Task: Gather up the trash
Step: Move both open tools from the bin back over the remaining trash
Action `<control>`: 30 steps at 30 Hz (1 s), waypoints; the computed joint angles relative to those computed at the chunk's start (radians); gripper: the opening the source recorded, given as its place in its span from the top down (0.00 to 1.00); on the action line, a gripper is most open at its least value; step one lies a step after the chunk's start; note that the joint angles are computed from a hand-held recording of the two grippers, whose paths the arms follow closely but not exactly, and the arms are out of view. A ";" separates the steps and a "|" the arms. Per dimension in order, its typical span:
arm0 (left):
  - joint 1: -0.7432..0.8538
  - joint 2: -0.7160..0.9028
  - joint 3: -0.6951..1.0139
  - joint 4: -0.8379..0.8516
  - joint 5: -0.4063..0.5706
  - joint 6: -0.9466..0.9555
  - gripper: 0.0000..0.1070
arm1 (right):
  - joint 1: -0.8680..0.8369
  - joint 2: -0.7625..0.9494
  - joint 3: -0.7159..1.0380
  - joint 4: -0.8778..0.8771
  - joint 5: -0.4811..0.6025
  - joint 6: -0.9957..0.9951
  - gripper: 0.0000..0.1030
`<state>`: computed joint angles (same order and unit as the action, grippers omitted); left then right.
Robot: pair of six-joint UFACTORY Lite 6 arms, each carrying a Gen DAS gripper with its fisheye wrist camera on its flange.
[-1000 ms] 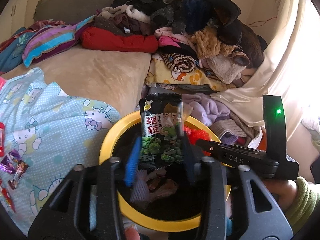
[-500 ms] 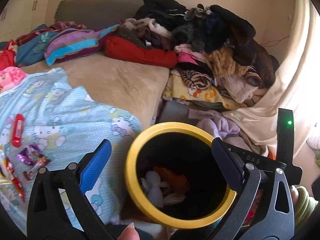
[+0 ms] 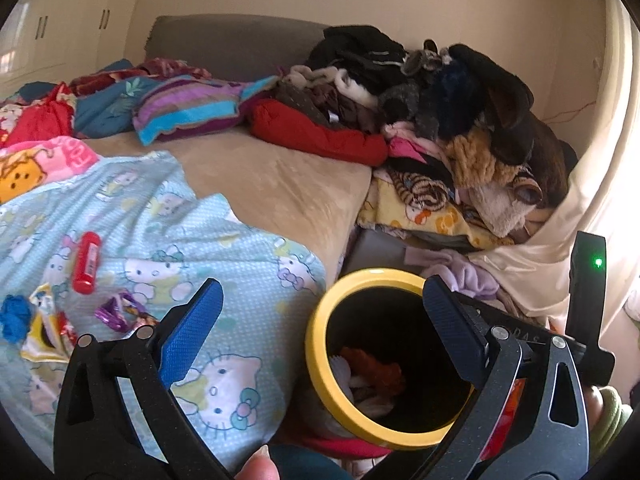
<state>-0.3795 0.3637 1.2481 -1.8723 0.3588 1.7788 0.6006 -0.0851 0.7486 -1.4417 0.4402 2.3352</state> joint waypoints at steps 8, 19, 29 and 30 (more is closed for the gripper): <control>0.059 -0.065 -0.065 -0.074 0.017 0.077 0.14 | 0.092 0.055 0.081 -0.031 0.059 0.025 0.38; 0.173 -0.126 -0.143 -0.173 0.050 0.211 0.14 | 0.179 0.167 0.223 -0.034 0.109 0.012 0.35; 0.312 -0.096 -0.147 -0.154 0.093 0.207 0.14 | 0.220 0.371 0.474 0.068 0.109 -0.147 0.35; 0.330 -0.090 -0.146 -0.148 0.100 0.203 0.14 | 0.222 0.393 0.501 0.081 0.108 -0.165 0.35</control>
